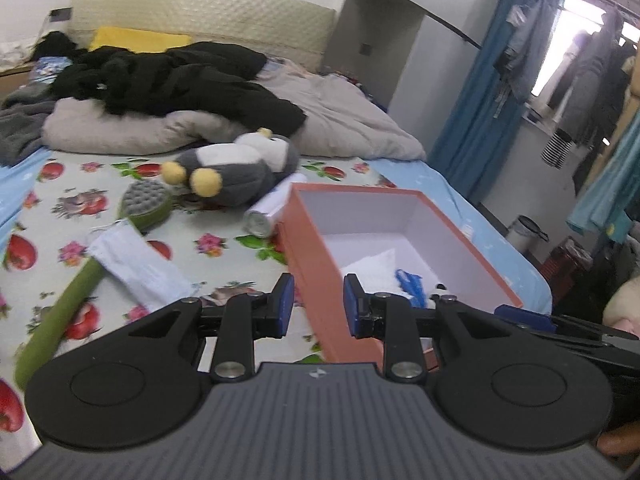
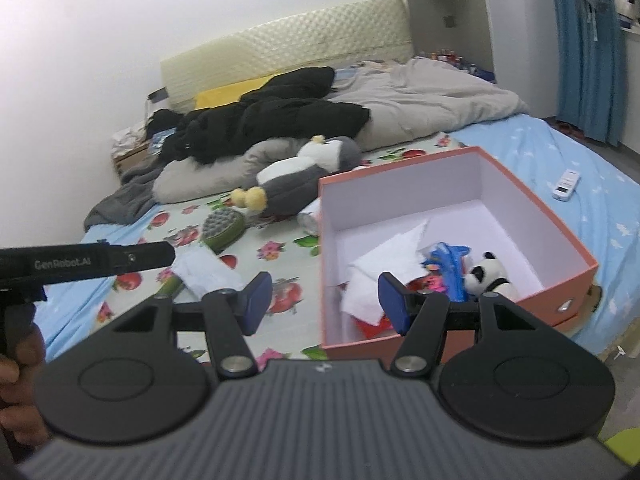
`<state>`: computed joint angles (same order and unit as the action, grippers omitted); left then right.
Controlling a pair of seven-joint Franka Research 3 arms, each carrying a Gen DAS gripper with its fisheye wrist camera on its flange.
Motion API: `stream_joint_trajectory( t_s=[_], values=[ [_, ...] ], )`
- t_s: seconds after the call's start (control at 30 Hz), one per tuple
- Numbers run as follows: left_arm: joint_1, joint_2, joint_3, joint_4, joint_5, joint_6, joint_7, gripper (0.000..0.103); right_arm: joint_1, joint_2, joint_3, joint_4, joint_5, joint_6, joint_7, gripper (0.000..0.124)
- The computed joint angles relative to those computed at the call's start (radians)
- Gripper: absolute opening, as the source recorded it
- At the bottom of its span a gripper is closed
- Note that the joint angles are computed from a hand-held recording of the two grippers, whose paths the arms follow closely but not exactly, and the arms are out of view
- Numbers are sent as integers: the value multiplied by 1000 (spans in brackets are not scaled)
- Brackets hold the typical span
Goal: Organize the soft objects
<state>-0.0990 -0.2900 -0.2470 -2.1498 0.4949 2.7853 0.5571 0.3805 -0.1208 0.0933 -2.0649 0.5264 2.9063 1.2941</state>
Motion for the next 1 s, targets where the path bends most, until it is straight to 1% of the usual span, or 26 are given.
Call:
stream_joint_trajectory(
  t_s=[0.13, 0.23, 0.47, 0.7, 0.83, 1.0],
  values=[
    [15, -70, 1, -61, 2, -5, -34, 31, 21, -6, 4, 0, 22, -9, -40, 61],
    [20, -113, 11, -97, -13, -4, -35, 31, 34, -3, 10, 9, 33, -24, -57, 61],
    [44, -252, 18, -198, -32, -40, -34, 31, 67, 8, 28, 33, 56, -26, -103, 61],
    [54, -358, 34, -281, -69, -85, -22, 31, 100, 33, 46, 57, 104, -43, -154, 61],
    [71, -383, 45, -311, -83, -113, -17, 31, 114, 52, 57, 65, 129, -63, -178, 61],
    [86, -356, 70, -335, -99, -87, -2, 31, 118, 82, 68, 78, 118, -84, -183, 61]
  ],
)
